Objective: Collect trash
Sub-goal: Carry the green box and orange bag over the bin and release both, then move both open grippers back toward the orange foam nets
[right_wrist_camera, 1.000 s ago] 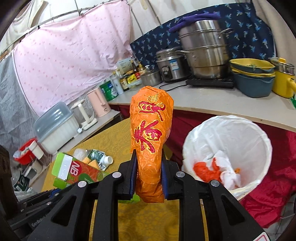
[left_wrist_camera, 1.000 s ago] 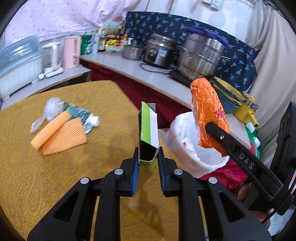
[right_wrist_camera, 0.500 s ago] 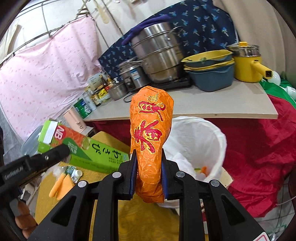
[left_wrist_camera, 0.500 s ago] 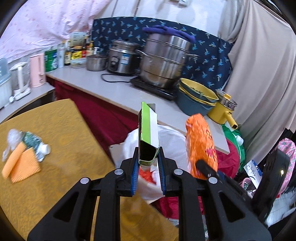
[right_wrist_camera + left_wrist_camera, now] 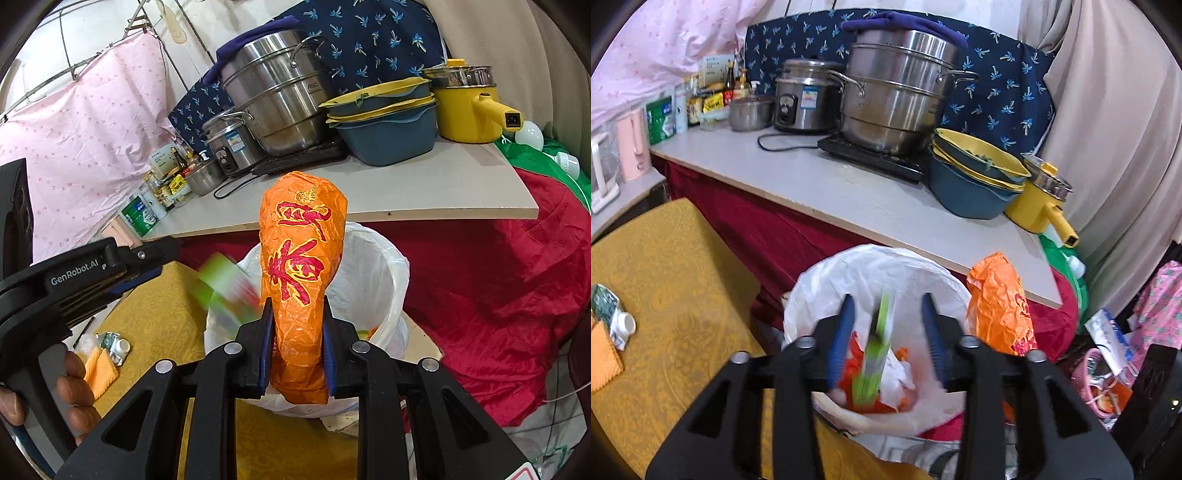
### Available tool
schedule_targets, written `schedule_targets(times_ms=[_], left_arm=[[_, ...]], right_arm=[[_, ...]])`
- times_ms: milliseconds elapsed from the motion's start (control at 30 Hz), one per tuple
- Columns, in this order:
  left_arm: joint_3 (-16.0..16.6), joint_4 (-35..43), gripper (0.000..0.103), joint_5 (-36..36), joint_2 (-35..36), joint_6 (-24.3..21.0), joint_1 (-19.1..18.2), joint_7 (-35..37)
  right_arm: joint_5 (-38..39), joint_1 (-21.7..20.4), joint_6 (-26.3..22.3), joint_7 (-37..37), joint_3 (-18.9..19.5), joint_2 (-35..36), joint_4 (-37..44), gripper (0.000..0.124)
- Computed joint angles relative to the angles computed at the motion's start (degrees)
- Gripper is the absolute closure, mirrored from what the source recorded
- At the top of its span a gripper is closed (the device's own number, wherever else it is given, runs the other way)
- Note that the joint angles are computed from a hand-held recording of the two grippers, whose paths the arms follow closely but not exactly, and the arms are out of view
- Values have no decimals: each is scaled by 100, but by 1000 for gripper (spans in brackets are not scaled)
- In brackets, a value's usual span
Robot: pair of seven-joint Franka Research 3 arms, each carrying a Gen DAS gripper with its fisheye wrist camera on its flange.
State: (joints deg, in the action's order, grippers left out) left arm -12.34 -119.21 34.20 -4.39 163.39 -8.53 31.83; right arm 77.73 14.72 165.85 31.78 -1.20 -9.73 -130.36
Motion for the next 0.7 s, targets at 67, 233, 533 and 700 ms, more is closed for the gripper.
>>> schedule_targets(times_ms=[67, 233, 533, 700], left_arm=[[10, 29, 61, 8, 31, -30, 3, 35], [24, -59, 46, 191, -76, -81, 81, -218], [1, -319, 39, 392, -389, -180, 253, -496], [-26, -493, 38, 377, -588, -186, 336, -536]], right_arm=[[-20, -5, -13, 6, 3, 103, 88, 102], [-40, -9, 1, -9, 82, 318, 301, 94], [205, 26, 98, -135, 196, 371, 439, 70], [143, 68, 95, -69, 205, 219, 368, 68]])
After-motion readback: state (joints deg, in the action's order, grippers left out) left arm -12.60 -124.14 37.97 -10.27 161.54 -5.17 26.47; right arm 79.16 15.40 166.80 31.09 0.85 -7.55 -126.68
